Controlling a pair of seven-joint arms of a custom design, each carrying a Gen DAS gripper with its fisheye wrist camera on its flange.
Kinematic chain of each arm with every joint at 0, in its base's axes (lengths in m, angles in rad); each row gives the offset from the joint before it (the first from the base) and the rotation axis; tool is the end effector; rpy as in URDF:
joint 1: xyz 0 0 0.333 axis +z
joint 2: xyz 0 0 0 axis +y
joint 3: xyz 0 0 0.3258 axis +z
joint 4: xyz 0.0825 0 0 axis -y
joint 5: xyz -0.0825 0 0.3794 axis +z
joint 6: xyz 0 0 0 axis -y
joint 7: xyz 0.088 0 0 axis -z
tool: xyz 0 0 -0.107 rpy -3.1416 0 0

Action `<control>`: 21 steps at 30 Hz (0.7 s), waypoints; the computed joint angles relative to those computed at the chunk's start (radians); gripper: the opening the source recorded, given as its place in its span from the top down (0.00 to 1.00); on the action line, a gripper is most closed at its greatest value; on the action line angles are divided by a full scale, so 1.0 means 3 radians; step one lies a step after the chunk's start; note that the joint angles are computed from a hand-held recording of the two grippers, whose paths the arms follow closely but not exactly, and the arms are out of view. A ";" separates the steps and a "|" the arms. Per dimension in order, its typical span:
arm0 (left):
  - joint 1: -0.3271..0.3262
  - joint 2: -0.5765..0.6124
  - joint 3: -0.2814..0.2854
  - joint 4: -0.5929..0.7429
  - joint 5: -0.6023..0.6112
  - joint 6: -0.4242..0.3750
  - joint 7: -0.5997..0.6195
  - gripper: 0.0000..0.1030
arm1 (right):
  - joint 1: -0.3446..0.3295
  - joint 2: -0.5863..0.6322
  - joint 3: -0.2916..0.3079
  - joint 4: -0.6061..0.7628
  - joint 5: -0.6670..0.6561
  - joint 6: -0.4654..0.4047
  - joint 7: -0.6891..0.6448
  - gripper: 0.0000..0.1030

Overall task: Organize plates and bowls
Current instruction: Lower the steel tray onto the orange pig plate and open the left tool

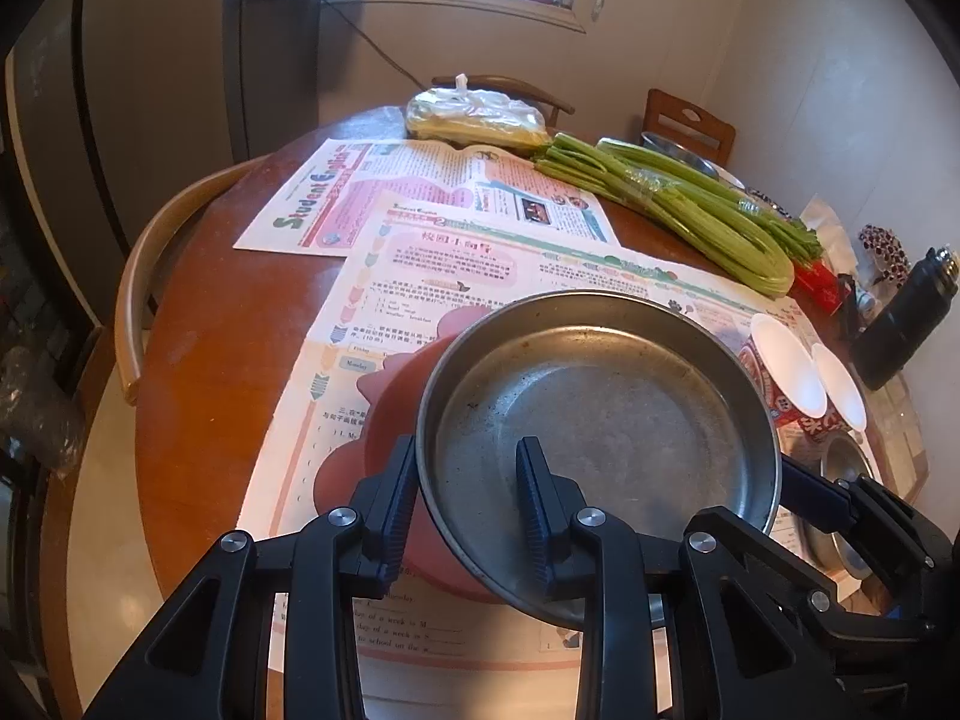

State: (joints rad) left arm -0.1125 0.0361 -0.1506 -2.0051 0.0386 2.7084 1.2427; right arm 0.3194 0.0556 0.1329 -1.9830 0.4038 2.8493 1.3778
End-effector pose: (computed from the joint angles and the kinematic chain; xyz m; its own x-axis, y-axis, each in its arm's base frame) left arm 0.5842 -0.1576 0.5278 -0.0203 -0.9849 0.1719 -0.7989 -0.0874 -0.5950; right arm 0.5608 0.2473 0.5426 0.3816 -0.8964 -0.2256 -0.6944 -0.1170 -0.7100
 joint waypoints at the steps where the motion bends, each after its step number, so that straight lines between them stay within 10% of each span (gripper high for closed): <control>1: 0.0000 0.0014 0.0000 0.0012 -0.0006 -0.0016 0.0001 0.68 | -0.0001 0.0010 -0.0001 0.0007 -0.0005 -0.0003 -0.0004 0.48; 21: -0.0047 0.0165 0.0068 0.0108 0.0380 -0.0182 -0.0324 0.68 | -0.0101 0.0271 0.0085 0.0233 0.0100 -0.0246 -0.0111 0.48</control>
